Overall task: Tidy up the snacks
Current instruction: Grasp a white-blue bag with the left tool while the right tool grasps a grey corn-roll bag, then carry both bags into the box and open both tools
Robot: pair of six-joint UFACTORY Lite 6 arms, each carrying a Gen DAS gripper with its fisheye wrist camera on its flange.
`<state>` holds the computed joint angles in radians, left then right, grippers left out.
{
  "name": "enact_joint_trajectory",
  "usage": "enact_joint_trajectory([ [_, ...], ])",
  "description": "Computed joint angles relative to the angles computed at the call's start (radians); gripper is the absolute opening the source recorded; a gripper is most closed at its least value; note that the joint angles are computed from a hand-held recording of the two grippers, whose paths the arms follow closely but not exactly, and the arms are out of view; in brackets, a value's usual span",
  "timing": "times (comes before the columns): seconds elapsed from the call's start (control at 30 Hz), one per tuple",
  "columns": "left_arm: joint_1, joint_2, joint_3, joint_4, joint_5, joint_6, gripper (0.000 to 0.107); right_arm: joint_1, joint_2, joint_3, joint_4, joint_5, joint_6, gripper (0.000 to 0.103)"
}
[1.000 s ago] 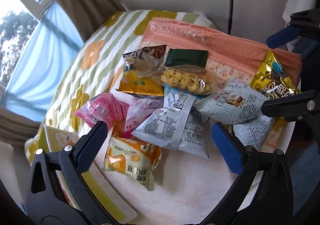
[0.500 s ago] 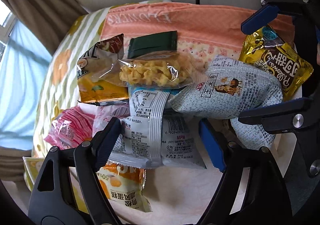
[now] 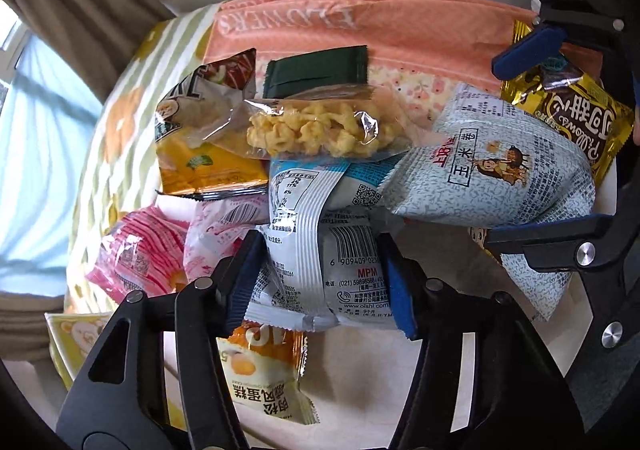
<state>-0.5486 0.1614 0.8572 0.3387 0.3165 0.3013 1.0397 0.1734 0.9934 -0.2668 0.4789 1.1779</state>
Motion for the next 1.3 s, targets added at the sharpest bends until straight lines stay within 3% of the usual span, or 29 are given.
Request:
enact_joint_trajectory([
  [0.3,0.021,-0.074,-0.044,-0.056,0.035,0.016,0.047,0.001,-0.020,-0.021,0.000,-0.011,-0.003,0.102],
  [0.53,0.004,-0.125,-0.067,0.019,0.063,-0.103,0.047,-0.001,-0.028,-0.048,0.073,-0.055,-0.086,0.075],
  [0.83,-0.025,-0.232,-0.120,0.088,0.121,-0.249,0.046,0.033,-0.136,-0.108,-0.011,-0.043,0.013,0.056],
  [1.1,-0.084,-0.428,-0.219,0.170,0.216,-0.431,0.046,0.104,-0.212,-0.102,-0.075,0.005,0.084,0.050],
  [1.3,-0.148,-0.628,-0.283,0.206,0.351,-0.579,0.046,0.167,-0.266,-0.075,-0.146,0.069,0.128,0.049],
])
